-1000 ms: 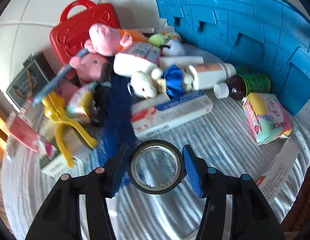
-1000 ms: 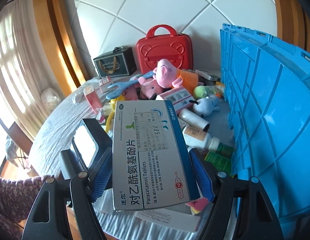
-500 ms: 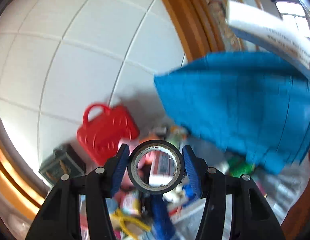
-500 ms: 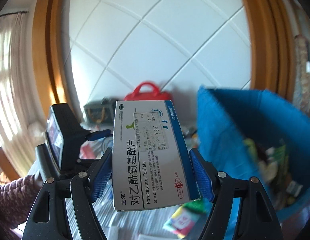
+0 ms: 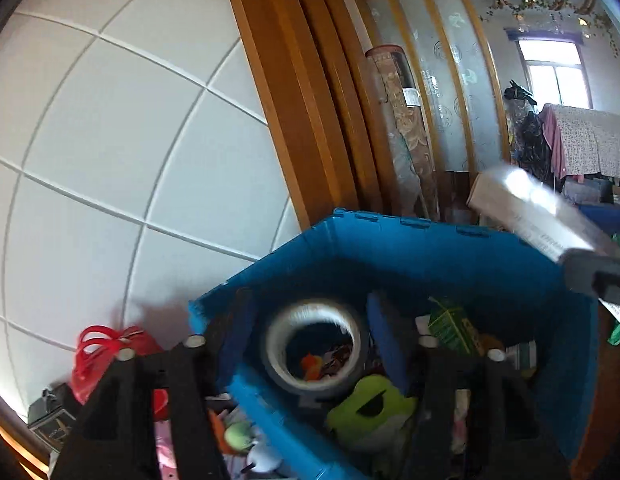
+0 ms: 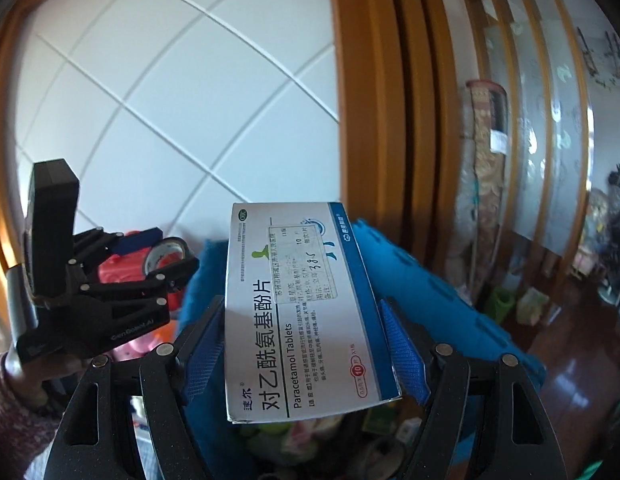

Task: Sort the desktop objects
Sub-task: 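Carry the box and tape roll over the bin and open both tools, then move both empty tools back over the table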

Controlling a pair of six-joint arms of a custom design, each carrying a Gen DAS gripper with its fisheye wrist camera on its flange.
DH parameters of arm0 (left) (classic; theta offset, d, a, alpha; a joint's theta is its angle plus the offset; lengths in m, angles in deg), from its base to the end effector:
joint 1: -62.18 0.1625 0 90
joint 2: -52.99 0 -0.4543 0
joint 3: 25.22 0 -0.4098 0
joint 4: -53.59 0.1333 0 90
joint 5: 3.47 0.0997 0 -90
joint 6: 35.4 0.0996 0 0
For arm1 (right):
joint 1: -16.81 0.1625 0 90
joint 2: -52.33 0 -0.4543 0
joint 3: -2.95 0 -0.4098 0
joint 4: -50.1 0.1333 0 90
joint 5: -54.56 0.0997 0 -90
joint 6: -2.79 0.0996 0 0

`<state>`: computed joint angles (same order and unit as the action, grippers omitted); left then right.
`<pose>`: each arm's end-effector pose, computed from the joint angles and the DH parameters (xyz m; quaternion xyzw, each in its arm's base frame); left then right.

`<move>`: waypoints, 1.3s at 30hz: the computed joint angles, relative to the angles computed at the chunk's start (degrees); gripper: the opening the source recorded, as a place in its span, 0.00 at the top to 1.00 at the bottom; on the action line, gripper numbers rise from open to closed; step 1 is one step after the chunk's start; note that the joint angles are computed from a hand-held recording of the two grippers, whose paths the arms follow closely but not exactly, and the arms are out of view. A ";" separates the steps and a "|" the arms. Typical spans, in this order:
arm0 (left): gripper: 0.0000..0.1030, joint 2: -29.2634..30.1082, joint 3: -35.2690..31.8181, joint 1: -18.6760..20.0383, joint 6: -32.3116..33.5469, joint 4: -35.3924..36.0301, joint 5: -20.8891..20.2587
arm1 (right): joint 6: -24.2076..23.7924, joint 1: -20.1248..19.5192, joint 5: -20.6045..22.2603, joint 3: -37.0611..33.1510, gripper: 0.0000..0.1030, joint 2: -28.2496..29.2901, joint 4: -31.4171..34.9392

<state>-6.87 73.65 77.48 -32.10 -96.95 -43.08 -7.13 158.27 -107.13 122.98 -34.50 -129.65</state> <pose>-0.5837 -0.3774 0.2749 0.4976 0.7409 -0.3813 0.2410 0.3754 -0.2495 0.4577 0.1258 -0.7555 0.5419 0.3460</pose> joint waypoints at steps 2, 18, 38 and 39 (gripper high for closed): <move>0.00 2.73 -3.06 0.54 -1.08 0.71 0.55 | 0.20 -3.57 2.91 -0.73 0.22 -2.17 1.84; 0.00 -0.01 3.29 -2.34 -8.96 -2.42 13.53 | -3.16 -7.75 15.37 2.60 0.13 -7.75 -3.79; 0.00 -27.84 20.08 -5.88 -42.71 34.40 24.61 | -3.60 2.89 15.23 3.56 0.08 3.88 -11.26; 0.00 -30.01 20.67 -6.09 -44.36 37.53 24.87 | -3.33 3.50 15.14 3.24 0.08 5.10 -11.89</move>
<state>-36.88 94.32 71.39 -76.46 -59.42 -18.20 -10.46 161.77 -91.99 126.22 -29.40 -141.54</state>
